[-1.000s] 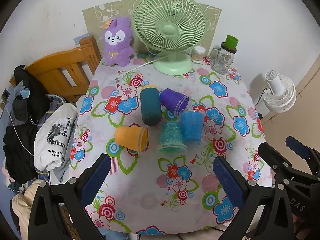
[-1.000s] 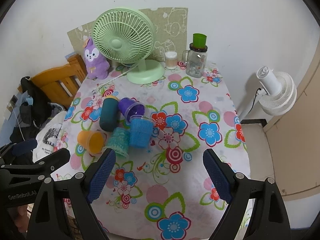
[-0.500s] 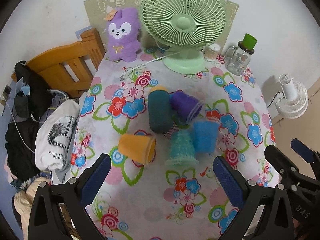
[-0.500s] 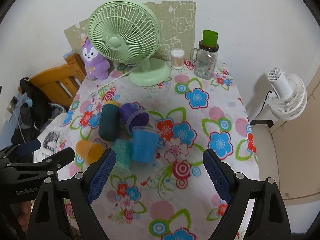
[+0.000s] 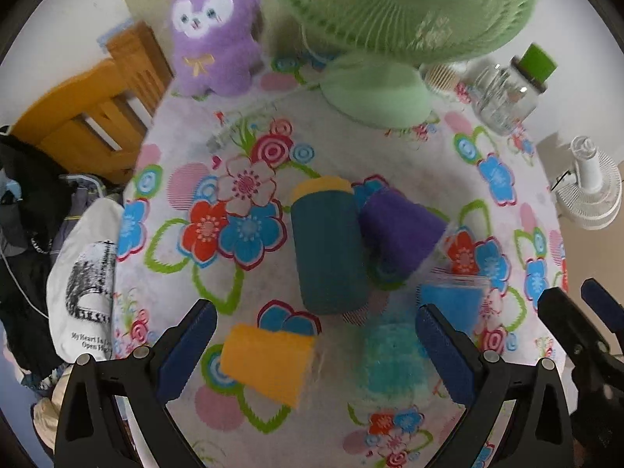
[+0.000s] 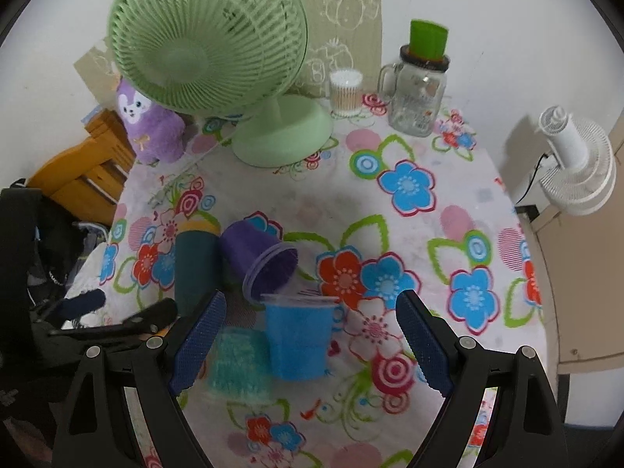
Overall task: Flip cup upside down
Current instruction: 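Close the left tool around the body of the dark teal cup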
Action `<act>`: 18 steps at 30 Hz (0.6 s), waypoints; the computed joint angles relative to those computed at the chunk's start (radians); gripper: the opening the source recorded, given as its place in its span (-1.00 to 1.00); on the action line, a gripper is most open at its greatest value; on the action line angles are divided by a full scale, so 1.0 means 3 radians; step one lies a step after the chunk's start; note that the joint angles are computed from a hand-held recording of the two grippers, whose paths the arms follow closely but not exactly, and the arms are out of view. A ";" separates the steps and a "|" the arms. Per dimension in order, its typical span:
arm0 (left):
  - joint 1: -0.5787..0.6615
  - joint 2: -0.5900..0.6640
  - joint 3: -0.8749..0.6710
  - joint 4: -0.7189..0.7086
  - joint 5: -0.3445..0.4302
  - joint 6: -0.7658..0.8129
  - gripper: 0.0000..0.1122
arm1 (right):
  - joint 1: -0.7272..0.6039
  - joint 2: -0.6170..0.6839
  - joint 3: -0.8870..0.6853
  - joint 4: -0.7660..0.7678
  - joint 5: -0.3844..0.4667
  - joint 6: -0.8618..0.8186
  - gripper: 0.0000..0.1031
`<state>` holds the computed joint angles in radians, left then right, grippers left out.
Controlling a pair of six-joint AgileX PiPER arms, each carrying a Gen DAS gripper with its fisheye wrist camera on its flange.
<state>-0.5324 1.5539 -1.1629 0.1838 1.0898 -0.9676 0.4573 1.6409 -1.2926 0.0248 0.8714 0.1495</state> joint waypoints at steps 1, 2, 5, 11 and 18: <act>0.0060 0.0041 0.0021 -0.0039 -0.0058 0.0067 0.83 | 0.0028 0.0084 -0.0039 -0.0028 0.0007 0.0042 0.76; 0.0138 0.0094 0.0049 -0.0084 -0.0138 0.0149 0.83 | 0.0058 0.0168 -0.0083 -0.0057 0.0017 0.0084 0.76; 0.0278 0.0219 0.0091 -0.0180 -0.0294 0.0303 0.83 | 0.0078 0.0373 -0.0200 -0.0051 0.0023 0.0113 0.76; 0.0525 0.0527 0.0131 -0.0457 -0.0558 0.0682 0.72 | 0.0107 0.0692 -0.0337 -0.0077 -0.0026 0.0192 0.76; 0.0665 0.0753 0.0148 -0.0711 -0.0805 0.0966 0.53 | 0.0120 0.0921 -0.0462 -0.0116 -0.0001 0.0241 0.76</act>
